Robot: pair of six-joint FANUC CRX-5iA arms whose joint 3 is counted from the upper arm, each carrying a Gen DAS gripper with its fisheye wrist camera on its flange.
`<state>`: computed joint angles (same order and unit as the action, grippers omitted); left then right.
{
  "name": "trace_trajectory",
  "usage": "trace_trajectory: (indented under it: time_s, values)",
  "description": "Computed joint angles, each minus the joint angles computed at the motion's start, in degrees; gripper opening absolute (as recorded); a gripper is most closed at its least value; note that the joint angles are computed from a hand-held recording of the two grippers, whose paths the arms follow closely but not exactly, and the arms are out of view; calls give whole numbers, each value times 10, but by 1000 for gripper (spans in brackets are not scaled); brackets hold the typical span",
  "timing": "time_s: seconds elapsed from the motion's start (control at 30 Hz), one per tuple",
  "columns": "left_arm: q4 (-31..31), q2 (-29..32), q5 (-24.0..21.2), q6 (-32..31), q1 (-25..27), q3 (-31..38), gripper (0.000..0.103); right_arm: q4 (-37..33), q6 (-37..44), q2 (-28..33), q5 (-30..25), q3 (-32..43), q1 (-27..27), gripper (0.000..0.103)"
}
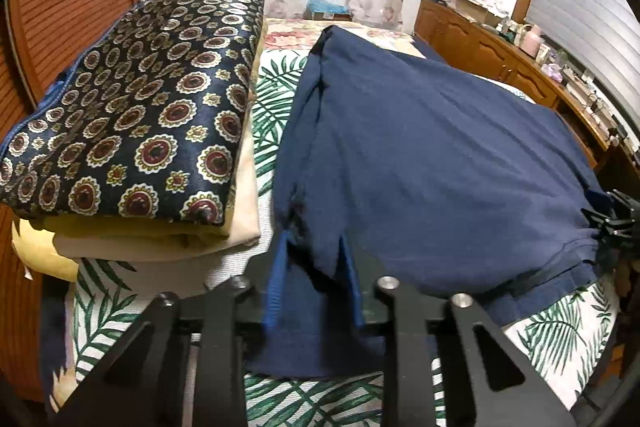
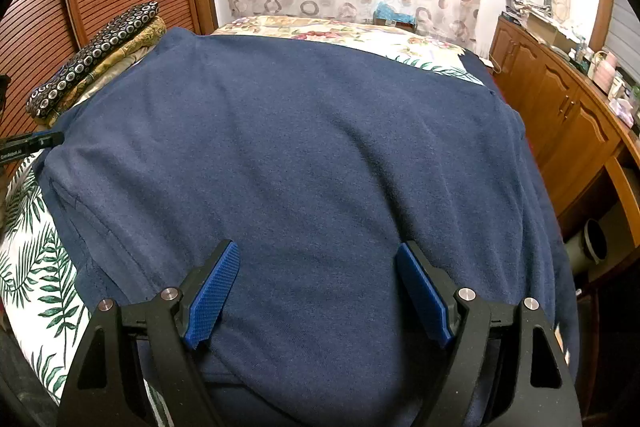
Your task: Fold small clothes
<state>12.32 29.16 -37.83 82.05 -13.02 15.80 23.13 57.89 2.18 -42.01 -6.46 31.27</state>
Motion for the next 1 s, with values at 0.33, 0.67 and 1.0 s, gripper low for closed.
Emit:
trace_trajectory:
  time_s: [0.33,0.67,1.0]
  values:
    - [86,-28,77,-87,-26,-38,10,0,0,0,1,-1,0,83]
    - [212,-17,129,-219,-56,-28,9,-1,1,0,1,0,-1,83]
    - [270,-2,134,-290,-79,-2,9,-36,32,-12,7,3,-14,83]
